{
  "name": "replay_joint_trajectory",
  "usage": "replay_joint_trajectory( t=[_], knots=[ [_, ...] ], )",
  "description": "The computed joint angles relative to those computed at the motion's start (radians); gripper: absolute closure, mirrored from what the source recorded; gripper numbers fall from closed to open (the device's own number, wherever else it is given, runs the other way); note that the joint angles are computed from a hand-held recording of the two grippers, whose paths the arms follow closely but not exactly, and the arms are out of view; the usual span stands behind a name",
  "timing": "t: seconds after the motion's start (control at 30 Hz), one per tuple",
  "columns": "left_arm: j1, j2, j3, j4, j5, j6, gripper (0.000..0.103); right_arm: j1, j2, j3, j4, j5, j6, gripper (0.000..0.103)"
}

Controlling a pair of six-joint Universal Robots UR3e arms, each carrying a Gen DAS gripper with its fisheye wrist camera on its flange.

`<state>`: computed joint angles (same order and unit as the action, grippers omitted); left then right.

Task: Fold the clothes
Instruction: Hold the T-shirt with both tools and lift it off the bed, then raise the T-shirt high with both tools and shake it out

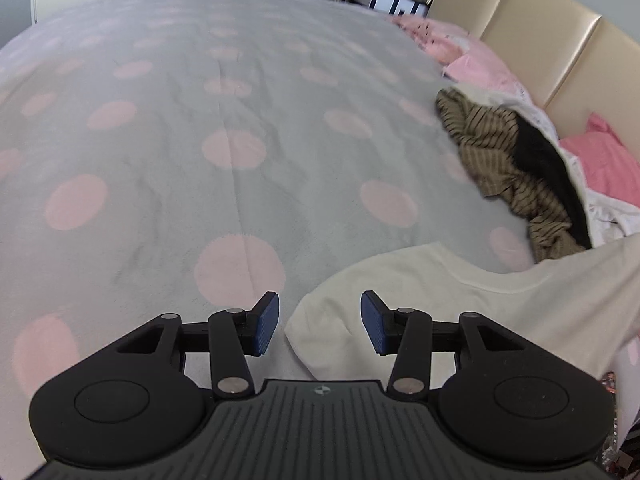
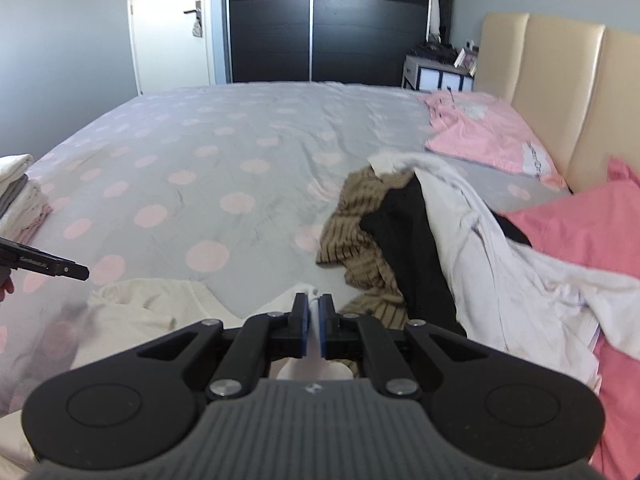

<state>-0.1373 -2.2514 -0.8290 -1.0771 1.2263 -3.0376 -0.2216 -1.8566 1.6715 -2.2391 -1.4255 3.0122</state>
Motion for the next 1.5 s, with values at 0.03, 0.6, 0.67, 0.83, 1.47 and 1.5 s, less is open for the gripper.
replay_joint_trajectory(
  t=[0.03, 0.6, 0.67, 0.83, 1.47, 1.5],
  knots=[
    [-0.006, -0.044, 0.050, -0.020, 0.007, -0.001, 0.060, -0.012, 0.006, 0.011, -0.001, 0.004, -0.007, 0.097],
    [-0.027, 0.047, -0.213, 0.233, 0.025, -0.034, 0.099, -0.052, 0.071, -0.001, 0.052, -0.025, -0.024, 0.097],
    [-0.019, 0.093, -0.233, 0.252, 0.044, -0.034, 0.100, -0.042, 0.055, -0.005, 0.058, -0.037, -0.014, 0.097],
    [0.030, 0.261, -0.319, 0.326, 0.083, -0.034, 0.100, 0.030, 0.033, -0.018, 0.009, -0.116, -0.013, 0.097],
    [0.701, 0.871, -0.211, 0.357, -0.541, -0.232, 0.100, 0.714, 0.261, -0.692, -0.435, -0.775, -0.264, 0.097],
    [0.778, 0.893, -0.195, 0.384, -0.620, -0.287, 0.100, 0.750, 0.308, -0.796, -0.432, -0.805, -0.301, 0.097]
  ],
)
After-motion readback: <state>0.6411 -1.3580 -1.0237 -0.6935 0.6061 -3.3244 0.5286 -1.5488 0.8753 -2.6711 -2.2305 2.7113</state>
